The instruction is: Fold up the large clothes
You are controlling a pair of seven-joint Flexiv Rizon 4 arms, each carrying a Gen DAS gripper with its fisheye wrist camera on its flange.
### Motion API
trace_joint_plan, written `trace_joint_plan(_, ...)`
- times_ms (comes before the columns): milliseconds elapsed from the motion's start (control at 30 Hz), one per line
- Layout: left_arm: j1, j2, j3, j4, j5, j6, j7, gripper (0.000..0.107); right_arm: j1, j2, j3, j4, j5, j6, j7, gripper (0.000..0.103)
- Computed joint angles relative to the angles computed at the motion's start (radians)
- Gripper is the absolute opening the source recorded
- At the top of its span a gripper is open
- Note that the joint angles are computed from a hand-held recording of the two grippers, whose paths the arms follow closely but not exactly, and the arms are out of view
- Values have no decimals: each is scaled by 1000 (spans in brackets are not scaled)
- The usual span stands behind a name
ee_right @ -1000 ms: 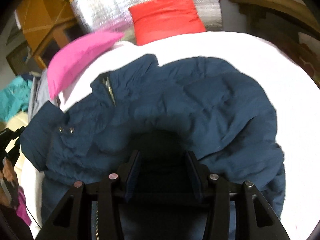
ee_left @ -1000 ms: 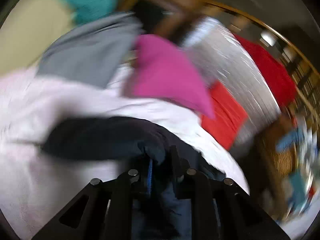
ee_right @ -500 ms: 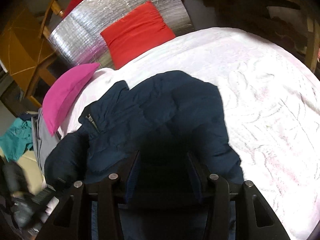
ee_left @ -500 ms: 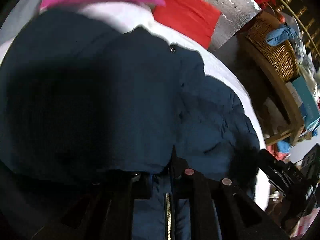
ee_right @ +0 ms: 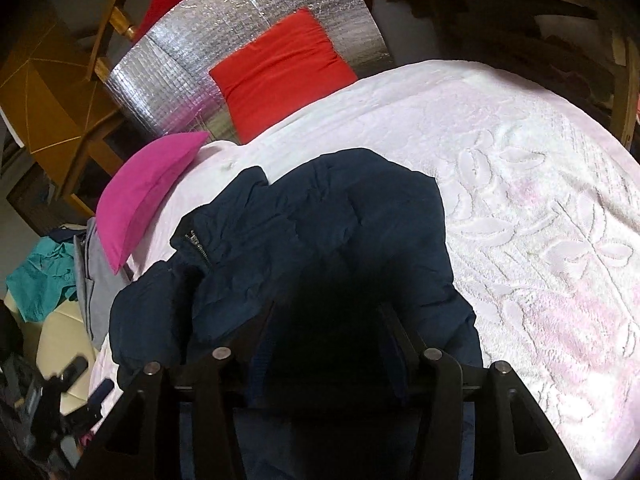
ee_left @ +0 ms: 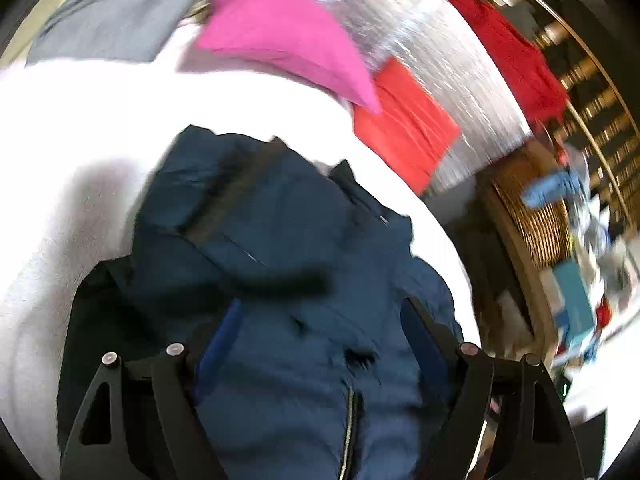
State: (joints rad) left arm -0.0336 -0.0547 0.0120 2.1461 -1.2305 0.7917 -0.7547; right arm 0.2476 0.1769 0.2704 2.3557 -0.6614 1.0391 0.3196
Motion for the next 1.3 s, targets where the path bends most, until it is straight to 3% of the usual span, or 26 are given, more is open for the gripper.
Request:
trace_joint_plan(233, -22, -86, -50, -51, -164, 54, 21, 77, -1, -10, -3, -2, -9, -1, -3, 54)
trace_joint_plan(267, -29, -89, -55, -56, -166, 70, 29, 61, 0, -13, -5, -3, -6, 0, -6, 54)
trace_joint_plan(300, -36, -89, -57, -57, -161, 81, 34, 35, 1, -15, -5, -3, -6, -2, -6, 54)
trace_joint_plan(333, -40, -88, -59, -63, -150, 82, 40, 26, 1, -15, -6, -3, -6, -3, -6, 54)
trace_joint_plan(567, -110, -51, -88, -51, -207, 110, 228, 23, -9, 7, -6, 12, -10, -14, 6, 54)
trace_joint_plan(833, -245, 53, -108, 37, -64, 125, 349, 25, -23, 44, 5, 35, 3, -18, 9, 54)
trace_joint_plan(867, -248, 64, -100, 39, -55, 101, 357, 30, -28, 53, 7, 42, -3, -13, 21, 54)
trace_joint_plan(933, -240, 88, -76, 35, -25, 35, 347, 50, -40, 64, 9, 56, -14, 9, 46, 55)
trace_joint_plan(967, -237, 99, -68, 34, -19, 22, 341, 66, -48, 68, 9, 64, -22, 29, 61, 61)
trace_joint_plan(1000, -235, 112, -61, 36, -33, 23, 352, 70, -62, 74, 9, 77, -43, 63, 89, 65)
trace_joint_plan(1033, -235, 129, -53, 41, -64, 33, 384, 70, -78, 76, 10, 88, -70, 93, 118, 70)
trace_joint_plan(1133, -220, 148, -33, 32, -97, 75, 432, 74, -117, 67, 4, 106, -138, 191, 171, 71)
trace_joint_plan(1200, -207, 139, -30, 24, -112, 161, 435, 78, -159, 48, -6, 120, -212, 294, 221, 71)
trace_joint_plan(1300, -156, 79, -14, -3, -20, 280, 310, 79, -224, -2, -20, 128, -322, 438, 301, 71)
